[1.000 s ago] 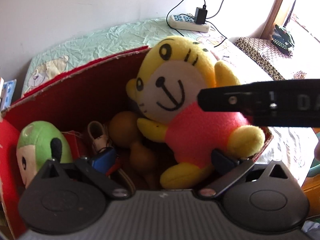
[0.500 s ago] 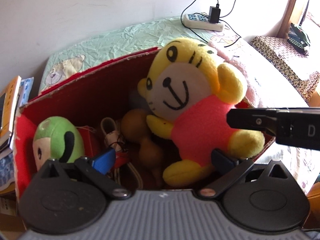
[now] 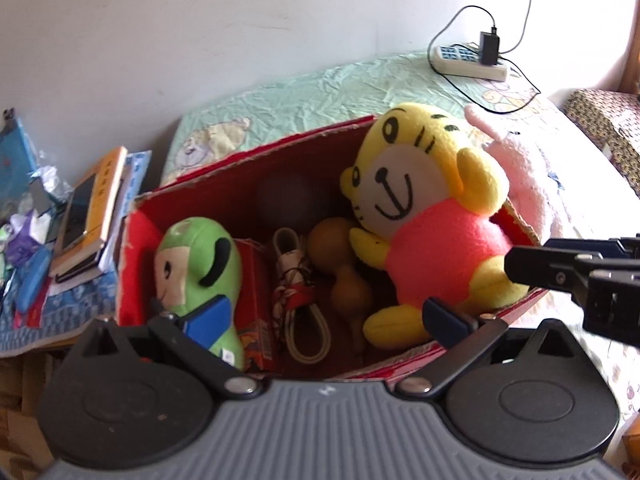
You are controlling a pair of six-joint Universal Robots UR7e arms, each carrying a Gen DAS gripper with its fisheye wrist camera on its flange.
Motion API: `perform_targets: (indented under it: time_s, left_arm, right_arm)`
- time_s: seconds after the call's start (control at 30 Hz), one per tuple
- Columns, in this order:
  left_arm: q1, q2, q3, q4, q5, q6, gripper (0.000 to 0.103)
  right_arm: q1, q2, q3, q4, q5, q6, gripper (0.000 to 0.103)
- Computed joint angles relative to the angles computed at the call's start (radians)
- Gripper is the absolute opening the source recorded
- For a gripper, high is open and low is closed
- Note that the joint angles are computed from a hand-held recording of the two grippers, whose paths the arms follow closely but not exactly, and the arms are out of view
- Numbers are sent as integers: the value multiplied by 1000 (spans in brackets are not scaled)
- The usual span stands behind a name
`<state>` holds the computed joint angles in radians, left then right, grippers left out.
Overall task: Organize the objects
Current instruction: 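Carry the tiger plush into the red box and open the right gripper, then withdraw the right gripper from the box toward the white rabbit plushes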
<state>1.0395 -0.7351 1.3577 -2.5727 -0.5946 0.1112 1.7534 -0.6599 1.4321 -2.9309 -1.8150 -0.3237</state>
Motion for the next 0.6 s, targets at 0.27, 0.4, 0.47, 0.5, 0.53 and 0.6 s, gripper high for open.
perform_targets:
  time_s: [0.27,0.4,0.47,0.5,0.53,0.6]
  left_arm:
    - [-47,8,14,109,130,-219,102]
    - [-63,14,6,233,176,-379,102]
    - [-69,12,6,291,190,-459,102]
    - [-71,10,7,320,192,-499,102]
    - [-74,8,8,348,195,-538,102]
    - [-78,5,12,404,203,-614,102]
  right_arm:
    - [-30,-53,1,134,76,-81,37]
    - [-48,-73,-9,208,109,-119,37]
    - [-56,-78,-21,249,120,-140,38]
    - [-59,-79,-26,268,122,-150,38]
    - [-62,-79,-32,286,126,-158,38]
    - [-69,-80,-45,330,137,-175,38]
